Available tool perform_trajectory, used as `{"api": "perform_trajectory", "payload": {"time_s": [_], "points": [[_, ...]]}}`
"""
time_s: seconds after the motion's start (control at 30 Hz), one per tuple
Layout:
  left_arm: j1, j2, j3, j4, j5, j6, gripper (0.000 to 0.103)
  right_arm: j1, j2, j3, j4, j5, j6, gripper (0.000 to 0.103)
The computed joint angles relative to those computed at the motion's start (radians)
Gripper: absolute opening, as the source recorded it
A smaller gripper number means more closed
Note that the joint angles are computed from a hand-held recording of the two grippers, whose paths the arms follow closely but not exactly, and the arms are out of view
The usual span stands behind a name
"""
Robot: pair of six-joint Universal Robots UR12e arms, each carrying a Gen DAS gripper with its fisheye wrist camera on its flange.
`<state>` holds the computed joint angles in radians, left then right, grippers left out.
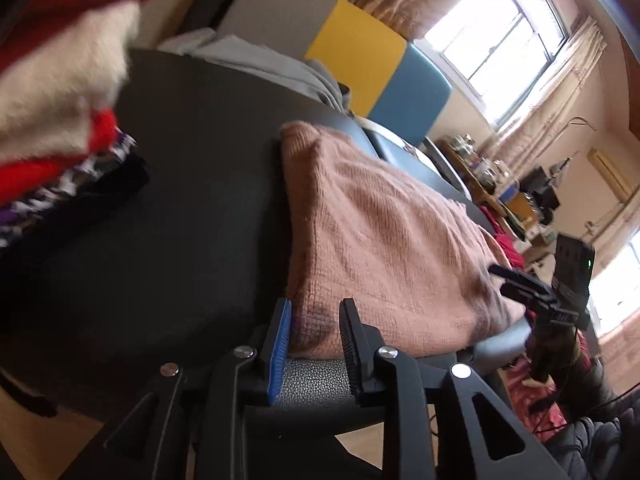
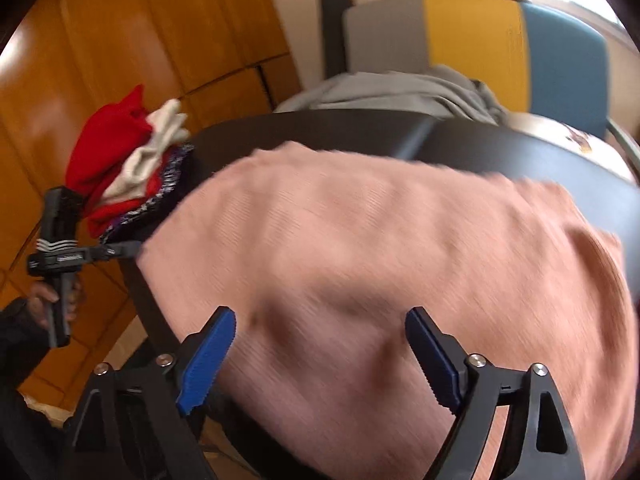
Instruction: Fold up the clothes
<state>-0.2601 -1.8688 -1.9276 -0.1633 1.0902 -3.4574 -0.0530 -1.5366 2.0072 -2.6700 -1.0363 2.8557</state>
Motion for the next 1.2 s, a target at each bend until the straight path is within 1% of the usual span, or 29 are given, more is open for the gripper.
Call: {"api": "perform_trajectory", "payload": {"time_s": [0.07,0.13,0.17,0.2,0.23,0.27,0.3,0.33,0.37,0.43,0.53,0.6,0.63,0.67,0.7,0.73,0.77,0.8,0.87,0.93,1.07,1.2], "points": [[0.008,-0.010,-0.002,0.005,-0.035,0.010,0.026,0.032,0.015,-0.021,0.005,-0.005,-0.023,0.092],[0.026,-0.024,-0.004,0.025,-0.111,-0.015,0.026,0.064,0.047,-0.055,0.002,-0.002,-0.043,0.097],[0.036,-0.030,-0.006,0.037,-0.150,-0.033,0.026,0.078,0.061,-0.070,-0.001,-0.005,-0.052,0.101],[0.044,-0.033,-0.007,0.033,-0.187,-0.040,0.024,0.092,0.078,-0.086,0.002,-0.017,-0.062,0.103],[0.049,-0.026,-0.012,0.017,-0.202,-0.023,0.014,0.106,0.094,-0.103,0.005,-0.029,-0.071,0.103],[0.045,-0.013,-0.017,-0.016,-0.174,0.019,0.005,0.119,0.111,-0.119,0.013,-0.056,-0.081,0.103],[0.040,0.002,-0.022,-0.049,-0.135,0.064,0.005,0.131,0.128,-0.136,0.021,-0.083,-0.091,0.103],[0.036,0.012,-0.028,-0.078,-0.113,0.099,0.005,0.143,0.145,-0.150,0.025,-0.131,-0.089,0.103],[0.033,0.020,-0.033,-0.105,-0.095,0.130,0.005,0.146,0.153,-0.156,0.032,-0.152,-0.087,0.103],[0.026,0.032,-0.041,-0.136,-0.059,0.170,0.004,0.147,0.166,-0.151,0.006,-0.158,-0.085,0.103],[0.020,0.042,-0.050,-0.158,-0.028,0.175,0.000,0.154,0.163,-0.140,-0.018,-0.185,-0.103,0.103],[0.019,0.043,-0.045,-0.163,-0.031,0.142,0.000,0.157,0.160,-0.131,-0.040,-0.199,-0.104,0.103],[0.015,0.049,-0.045,-0.157,-0.020,0.130,0.000,0.158,0.159,-0.125,-0.053,-0.207,-0.105,0.103],[0.012,0.054,-0.051,-0.114,-0.003,0.112,0.000,0.159,0.158,-0.122,-0.061,-0.211,-0.105,0.103],[0.015,0.047,-0.050,-0.056,-0.024,0.077,0.002,0.158,0.156,-0.119,-0.064,-0.210,-0.104,0.103],[0.025,0.039,-0.050,0.009,-0.070,0.041,0.010,0.157,0.155,-0.117,-0.066,-0.209,-0.103,0.103],[0.032,0.029,-0.042,0.070,-0.093,0.006,0.020,0.156,0.153,-0.114,-0.069,-0.206,-0.102,0.103],[0.027,0.017,-0.021,0.090,-0.076,0.005,0.021,0.155,0.153,-0.114,-0.070,-0.205,-0.102,0.103],[0.013,-0.007,0.032,0.088,-0.024,0.027,0.025,0.153,0.153,-0.115,-0.070,-0.202,-0.103,0.103],[-0.010,-0.037,0.101,0.022,0.042,0.091,0.025,0.151,0.152,-0.114,-0.073,-0.198,-0.103,0.103],[-0.037,-0.122,0.252,-0.129,0.068,0.176,0.026,0.147,0.152,-0.110,-0.083,-0.182,-0.097,0.103],[-0.037,-0.191,0.352,-0.228,0.062,0.178,0.026,0.137,0.154,-0.108,-0.091,-0.139,-0.083,0.103]]}}
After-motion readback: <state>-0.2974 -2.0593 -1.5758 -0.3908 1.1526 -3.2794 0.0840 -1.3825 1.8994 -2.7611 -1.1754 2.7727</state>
